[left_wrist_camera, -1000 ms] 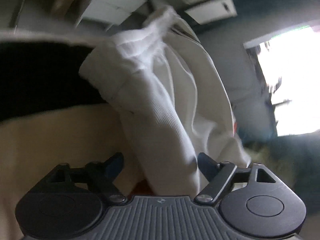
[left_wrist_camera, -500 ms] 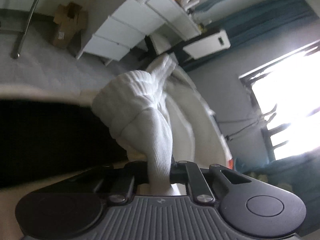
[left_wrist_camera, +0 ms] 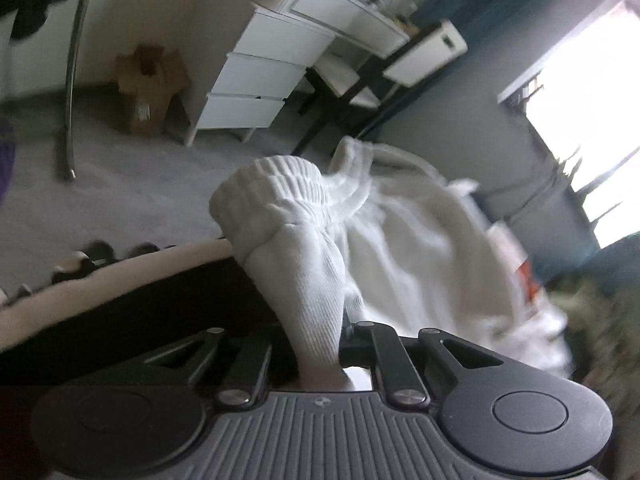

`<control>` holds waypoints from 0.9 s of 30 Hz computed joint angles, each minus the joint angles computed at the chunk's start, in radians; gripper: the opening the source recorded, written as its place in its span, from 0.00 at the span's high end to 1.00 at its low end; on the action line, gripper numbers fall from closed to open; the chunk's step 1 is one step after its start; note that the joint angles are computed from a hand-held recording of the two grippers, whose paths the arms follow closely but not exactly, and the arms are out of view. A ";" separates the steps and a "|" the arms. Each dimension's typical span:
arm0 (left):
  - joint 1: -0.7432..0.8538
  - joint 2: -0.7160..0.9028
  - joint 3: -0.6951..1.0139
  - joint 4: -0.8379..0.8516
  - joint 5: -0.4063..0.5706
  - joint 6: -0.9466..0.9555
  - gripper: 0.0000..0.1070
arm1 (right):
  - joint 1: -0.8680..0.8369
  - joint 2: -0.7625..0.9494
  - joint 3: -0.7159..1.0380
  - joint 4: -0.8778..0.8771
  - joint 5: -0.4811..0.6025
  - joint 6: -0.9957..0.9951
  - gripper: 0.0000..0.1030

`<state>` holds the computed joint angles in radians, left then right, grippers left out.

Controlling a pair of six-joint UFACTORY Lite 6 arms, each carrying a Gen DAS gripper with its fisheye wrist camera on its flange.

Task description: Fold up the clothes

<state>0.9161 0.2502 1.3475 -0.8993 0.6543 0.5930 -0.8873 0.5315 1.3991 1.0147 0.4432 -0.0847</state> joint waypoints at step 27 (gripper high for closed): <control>-0.961 -0.516 -0.240 0.973 -0.454 -0.798 0.09 | 0.318 -0.514 -0.360 0.822 0.098 -1.494 0.17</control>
<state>-0.0446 -0.2658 1.1076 0.0734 0.1999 -0.2049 -0.5691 0.0179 1.0391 1.8372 0.5416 -1.5783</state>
